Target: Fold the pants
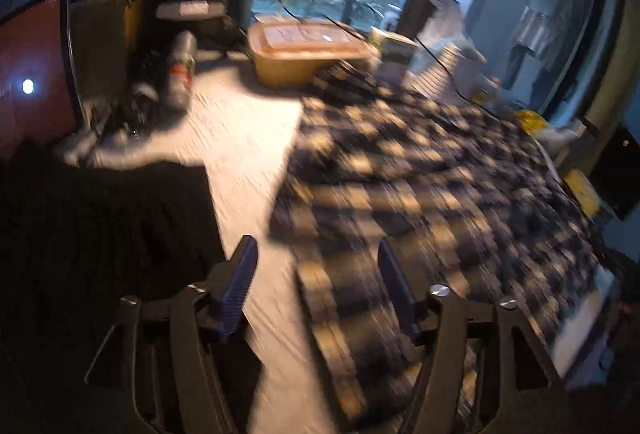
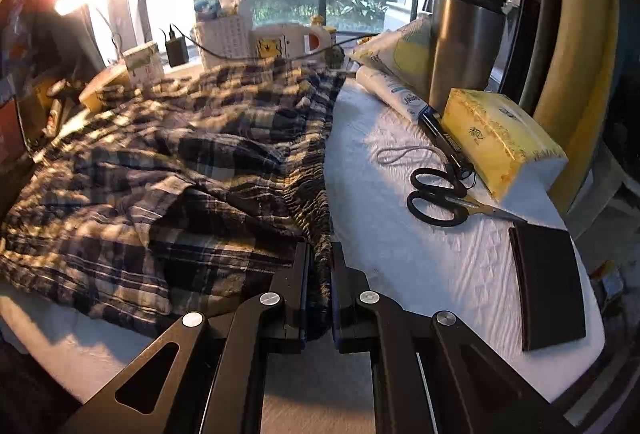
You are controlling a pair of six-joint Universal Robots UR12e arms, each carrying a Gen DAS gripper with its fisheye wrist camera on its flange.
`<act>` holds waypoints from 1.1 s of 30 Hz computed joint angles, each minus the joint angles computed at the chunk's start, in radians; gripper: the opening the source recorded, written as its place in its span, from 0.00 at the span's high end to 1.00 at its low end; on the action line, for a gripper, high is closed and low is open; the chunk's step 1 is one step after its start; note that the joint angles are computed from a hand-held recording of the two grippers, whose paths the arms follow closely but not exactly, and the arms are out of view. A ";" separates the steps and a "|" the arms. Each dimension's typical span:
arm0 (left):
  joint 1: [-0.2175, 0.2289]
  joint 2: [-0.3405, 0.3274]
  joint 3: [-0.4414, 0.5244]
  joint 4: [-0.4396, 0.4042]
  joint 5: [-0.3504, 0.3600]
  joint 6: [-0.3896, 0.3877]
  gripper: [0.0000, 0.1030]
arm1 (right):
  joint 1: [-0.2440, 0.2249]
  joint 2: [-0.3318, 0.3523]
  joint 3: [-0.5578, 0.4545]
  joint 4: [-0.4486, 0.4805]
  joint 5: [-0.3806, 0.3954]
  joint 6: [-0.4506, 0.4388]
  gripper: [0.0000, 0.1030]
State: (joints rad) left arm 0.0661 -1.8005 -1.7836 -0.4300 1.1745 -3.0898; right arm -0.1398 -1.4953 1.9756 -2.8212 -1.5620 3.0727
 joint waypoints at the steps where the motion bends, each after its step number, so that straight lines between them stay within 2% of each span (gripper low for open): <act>1: 0.005 0.013 -0.013 -0.031 -0.034 0.013 0.35 | -0.003 -0.007 0.008 -0.021 0.014 0.004 0.92; 3: 0.007 0.035 -0.038 -0.080 -0.072 0.047 0.35 | -0.008 -0.017 0.021 -0.064 0.038 0.002 0.88; 6: 0.011 0.073 -0.091 -0.094 -0.104 0.078 0.35 | -0.012 -0.027 0.034 -0.092 0.042 -0.006 0.76; 8: 0.013 0.096 -0.119 -0.104 -0.116 0.100 0.31 | -0.023 -0.034 0.043 -0.084 0.051 0.003 0.46; 10: 0.005 0.121 -0.149 -0.099 -0.101 0.172 0.21 | -0.033 -0.036 0.051 -0.072 0.049 0.023 0.33; 12: -0.004 0.138 -0.164 -0.125 -0.095 0.239 0.15 | -0.039 -0.037 0.063 -0.069 0.043 0.017 0.32; 14: -0.014 0.143 -0.168 -0.158 -0.079 0.271 0.14 | -0.035 -0.031 0.064 -0.047 0.021 0.016 0.32; 19: -0.056 0.133 -0.195 -0.030 0.031 0.288 0.15 | -0.040 -0.026 0.091 -0.143 0.120 0.014 0.33; 20: -0.055 0.132 -0.203 -0.004 0.032 0.290 0.18 | -0.034 -0.021 0.089 -0.145 0.119 0.013 0.44; 22: -0.054 0.131 -0.220 0.061 0.053 0.308 0.60 | -0.006 -0.005 0.068 -0.098 0.054 -0.003 0.73; 23: -0.045 0.134 -0.215 0.038 0.025 0.309 0.74 | 0.007 0.002 0.062 -0.092 0.013 -0.008 0.74; 24: -0.034 0.137 -0.205 -0.004 -0.001 0.303 0.94 | 0.012 0.004 0.061 -0.098 0.003 -0.010 0.75; 25: -0.022 0.139 -0.195 -0.043 -0.026 0.286 0.94 | 0.013 0.003 0.060 -0.099 0.005 -0.006 0.76; 29: 0.011 0.166 -0.197 -0.070 -0.104 0.267 0.95 | 0.021 -0.021 0.059 -0.118 -0.027 -0.016 0.77; 33: 0.035 0.203 -0.196 -0.144 -0.175 0.304 0.96 | 0.042 -0.053 0.050 -0.095 -0.088 -0.072 0.77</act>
State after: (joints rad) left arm 0.1009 -1.5971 -1.9799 -0.5745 0.9991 -2.7857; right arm -0.0982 -1.5487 2.0252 -2.9166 -1.6496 3.0003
